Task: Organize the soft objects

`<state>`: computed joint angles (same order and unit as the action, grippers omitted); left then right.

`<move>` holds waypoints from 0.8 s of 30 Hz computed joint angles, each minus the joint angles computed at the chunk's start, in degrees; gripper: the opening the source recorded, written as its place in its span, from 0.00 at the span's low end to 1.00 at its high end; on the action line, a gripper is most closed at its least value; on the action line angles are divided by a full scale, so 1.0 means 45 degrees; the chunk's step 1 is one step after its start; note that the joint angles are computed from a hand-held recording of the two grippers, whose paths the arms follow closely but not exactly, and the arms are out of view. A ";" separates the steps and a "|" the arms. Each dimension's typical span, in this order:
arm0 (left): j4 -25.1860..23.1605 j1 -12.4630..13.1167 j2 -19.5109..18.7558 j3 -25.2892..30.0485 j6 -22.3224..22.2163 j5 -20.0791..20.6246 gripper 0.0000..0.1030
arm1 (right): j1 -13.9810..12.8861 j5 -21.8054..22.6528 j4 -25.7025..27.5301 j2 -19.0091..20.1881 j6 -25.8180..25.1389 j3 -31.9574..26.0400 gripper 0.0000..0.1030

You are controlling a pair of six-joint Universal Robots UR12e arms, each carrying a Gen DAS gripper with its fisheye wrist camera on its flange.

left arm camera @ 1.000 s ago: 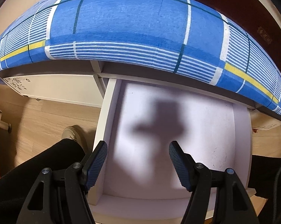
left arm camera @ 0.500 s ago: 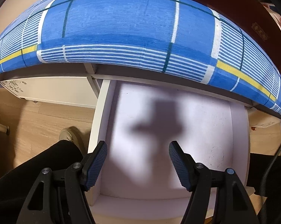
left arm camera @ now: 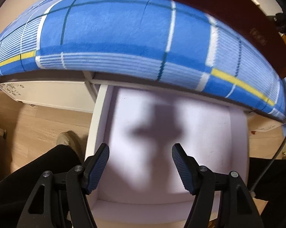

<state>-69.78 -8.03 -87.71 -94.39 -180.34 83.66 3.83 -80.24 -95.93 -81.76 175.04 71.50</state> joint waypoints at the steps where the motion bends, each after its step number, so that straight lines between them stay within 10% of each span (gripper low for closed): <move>1: 0.0186 0.0071 0.0053 -0.0041 -0.0049 -0.0359 0.67 | -0.0053 0.0245 -0.0187 -0.0123 0.0167 0.0099 0.24; 9: 0.1390 0.0046 0.0260 -0.0145 -0.0553 -0.0413 0.67 | 0.0025 0.0329 -0.3476 -0.1611 0.1827 0.1927 0.51; 24: 0.3164 0.0148 0.1059 -0.0623 -0.0470 -0.0544 0.67 | 0.0874 -0.0915 -0.4871 -0.3342 0.3242 0.3986 1.00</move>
